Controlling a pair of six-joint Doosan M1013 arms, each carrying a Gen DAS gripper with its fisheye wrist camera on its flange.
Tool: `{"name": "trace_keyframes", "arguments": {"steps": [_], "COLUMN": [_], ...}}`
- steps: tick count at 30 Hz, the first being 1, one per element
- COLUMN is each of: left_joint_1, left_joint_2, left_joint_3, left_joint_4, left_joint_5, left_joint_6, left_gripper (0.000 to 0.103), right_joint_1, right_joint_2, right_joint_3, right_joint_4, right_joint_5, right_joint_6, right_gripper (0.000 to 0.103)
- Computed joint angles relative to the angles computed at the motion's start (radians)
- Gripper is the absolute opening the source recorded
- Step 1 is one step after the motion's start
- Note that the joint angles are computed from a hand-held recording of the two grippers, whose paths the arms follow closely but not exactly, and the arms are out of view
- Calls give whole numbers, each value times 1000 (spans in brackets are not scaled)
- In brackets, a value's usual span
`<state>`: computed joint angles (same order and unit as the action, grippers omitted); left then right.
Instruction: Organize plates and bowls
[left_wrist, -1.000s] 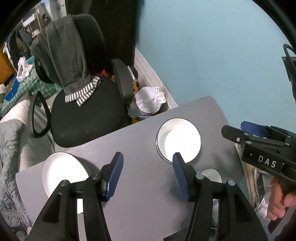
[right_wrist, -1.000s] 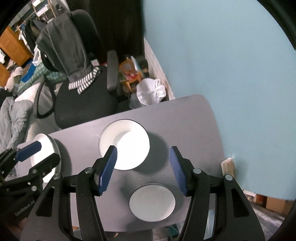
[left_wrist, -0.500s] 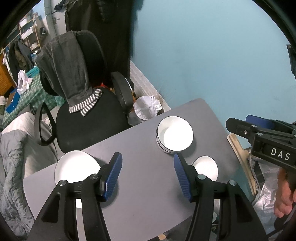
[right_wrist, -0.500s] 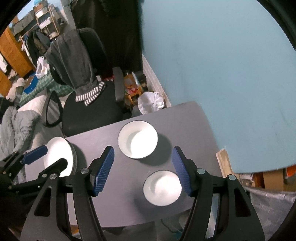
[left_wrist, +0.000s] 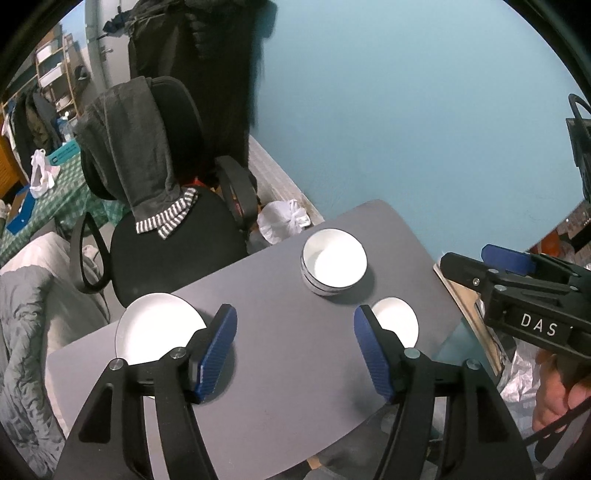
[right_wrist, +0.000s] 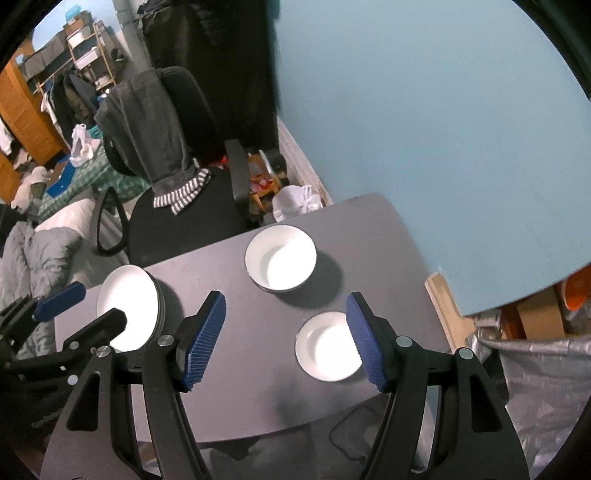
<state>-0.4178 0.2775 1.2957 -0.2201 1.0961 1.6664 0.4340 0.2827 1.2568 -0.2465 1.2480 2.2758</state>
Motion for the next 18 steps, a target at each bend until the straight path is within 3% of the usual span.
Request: {"name": "trace_keyframes", "arguments": {"steps": [18], "left_joint_1": [-26], "left_joint_2": [-21], "left_joint_3": [23], "left_joint_4": [-58], "left_joint_5": [25], "left_joint_6": [100], "left_gripper": [68], "right_joint_1": [19], "right_joint_2": [-75], "right_joint_3": [88], "right_joint_4": [-18], "right_joint_5": [23], "right_joint_6": [168], "right_gripper": [67]}}
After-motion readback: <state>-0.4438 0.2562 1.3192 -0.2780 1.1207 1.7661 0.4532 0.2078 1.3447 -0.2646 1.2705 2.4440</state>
